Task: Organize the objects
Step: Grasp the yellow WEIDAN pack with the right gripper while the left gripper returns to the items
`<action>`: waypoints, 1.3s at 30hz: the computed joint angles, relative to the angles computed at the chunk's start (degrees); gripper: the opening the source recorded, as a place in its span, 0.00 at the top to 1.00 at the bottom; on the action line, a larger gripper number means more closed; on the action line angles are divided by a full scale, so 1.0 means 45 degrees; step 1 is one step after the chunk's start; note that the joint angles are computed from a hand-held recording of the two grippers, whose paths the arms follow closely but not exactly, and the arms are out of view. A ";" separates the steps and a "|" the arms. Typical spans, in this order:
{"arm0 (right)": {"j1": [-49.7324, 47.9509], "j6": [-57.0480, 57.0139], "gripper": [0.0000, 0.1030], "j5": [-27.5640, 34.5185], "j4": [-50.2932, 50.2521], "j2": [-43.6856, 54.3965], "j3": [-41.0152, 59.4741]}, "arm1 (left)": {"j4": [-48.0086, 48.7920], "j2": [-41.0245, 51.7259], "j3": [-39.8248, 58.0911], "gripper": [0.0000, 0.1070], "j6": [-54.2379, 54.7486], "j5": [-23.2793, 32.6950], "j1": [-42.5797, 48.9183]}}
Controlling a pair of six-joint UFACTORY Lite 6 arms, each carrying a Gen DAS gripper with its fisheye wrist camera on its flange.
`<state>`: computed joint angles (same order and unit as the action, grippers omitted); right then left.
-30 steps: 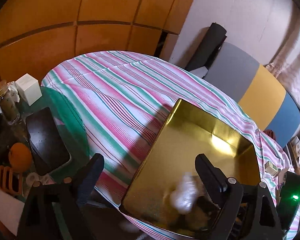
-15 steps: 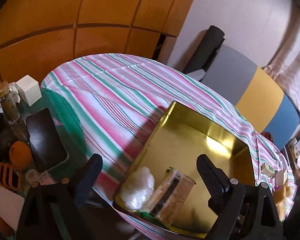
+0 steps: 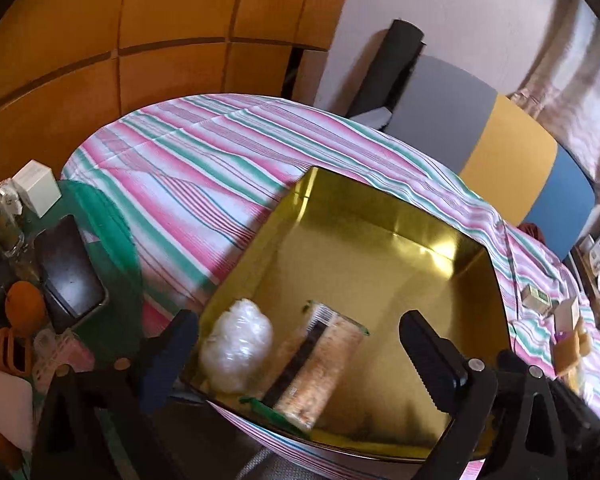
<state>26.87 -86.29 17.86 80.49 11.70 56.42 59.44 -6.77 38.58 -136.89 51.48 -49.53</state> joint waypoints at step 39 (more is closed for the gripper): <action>-1.0617 0.6883 0.44 0.1200 -1.0197 1.0109 1.2383 | -0.0596 0.6727 0.8429 0.04 0.5202 -0.2107 -0.1694</action>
<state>-20.91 -55.31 23.26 34.60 57.19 112.14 56.75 23.50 76.51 -113.48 41.99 -57.15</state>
